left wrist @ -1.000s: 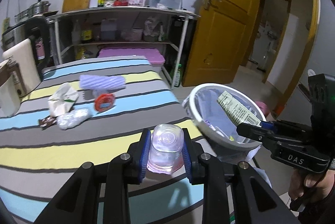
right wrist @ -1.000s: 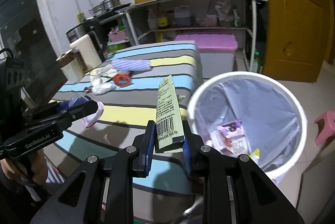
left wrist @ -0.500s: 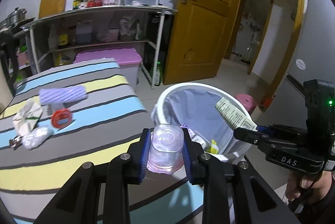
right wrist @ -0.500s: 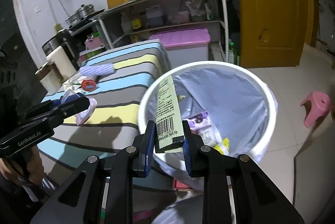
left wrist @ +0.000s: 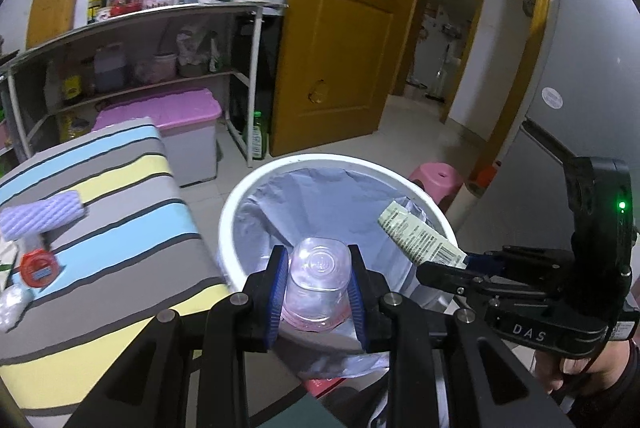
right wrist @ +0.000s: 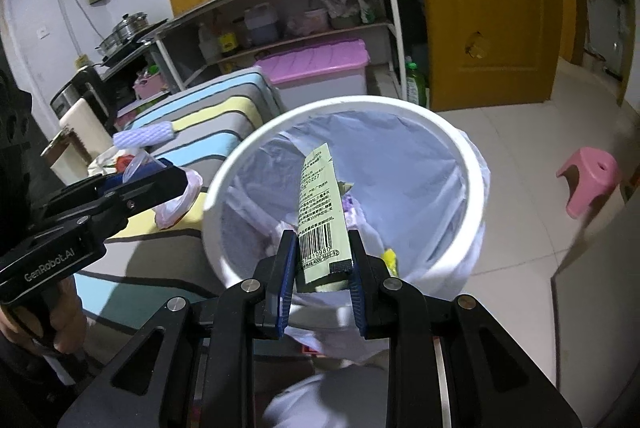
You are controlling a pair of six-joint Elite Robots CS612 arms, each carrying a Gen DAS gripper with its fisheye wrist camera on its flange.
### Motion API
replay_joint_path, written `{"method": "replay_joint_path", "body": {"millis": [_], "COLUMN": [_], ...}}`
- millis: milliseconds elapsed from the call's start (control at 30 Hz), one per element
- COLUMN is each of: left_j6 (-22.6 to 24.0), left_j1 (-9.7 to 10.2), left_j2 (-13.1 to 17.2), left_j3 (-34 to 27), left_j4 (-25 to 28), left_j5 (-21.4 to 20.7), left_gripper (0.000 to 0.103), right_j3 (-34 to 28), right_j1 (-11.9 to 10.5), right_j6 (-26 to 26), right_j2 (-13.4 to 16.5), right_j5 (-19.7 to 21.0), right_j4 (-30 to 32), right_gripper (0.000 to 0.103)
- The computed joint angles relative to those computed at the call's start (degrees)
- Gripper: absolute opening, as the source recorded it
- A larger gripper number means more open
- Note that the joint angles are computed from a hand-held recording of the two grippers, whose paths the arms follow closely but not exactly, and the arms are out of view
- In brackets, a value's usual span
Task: Collect trash
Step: 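Carry the packet and plastic cup over the bin with both tools, then open both tools to drop the packet and cup into the bin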
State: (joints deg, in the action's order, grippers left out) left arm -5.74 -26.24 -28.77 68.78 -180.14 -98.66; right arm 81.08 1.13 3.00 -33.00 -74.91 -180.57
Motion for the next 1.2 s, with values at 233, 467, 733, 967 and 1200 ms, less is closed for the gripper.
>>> {"method": "replay_joint_path", "body": {"millis": [233, 467, 733, 967, 1200], "left_j6": [1.1, 1.4, 0.6, -0.9, -2.5], "left_j1": [-0.21, -0.17, 0.13, 0.44, 0.72], "left_j2": [2.0, 3.4, 3.2, 1.7, -0.6], "left_j3": [-3.5, -6.2, -5.7, -2.8, 1.7], "left_j4": [2.7, 5.8, 5.1, 2.3, -1.1], "left_j5": [-1.8, -2.8, -3.7, -2.9, -0.4], "left_gripper": [0.029, 0.030, 0.039, 0.039, 0.039], "right_j3": [-1.3, -2.3, -1.9, -0.7, 0.4], "right_j1": [-0.2, -0.3, -0.3, 0.0, 0.5], "right_j6": [0.1, -0.3, 0.3, 0.2, -0.5], "right_j2": [0.6, 1.2, 1.1, 0.2, -0.5], "right_j5": [-1.0, -1.7, -2.0, -1.8, -0.4], "right_j4": [2.7, 4.0, 2.7, 0.8, -1.3], "right_gripper": [0.025, 0.026, 0.026, 0.026, 0.026]}}
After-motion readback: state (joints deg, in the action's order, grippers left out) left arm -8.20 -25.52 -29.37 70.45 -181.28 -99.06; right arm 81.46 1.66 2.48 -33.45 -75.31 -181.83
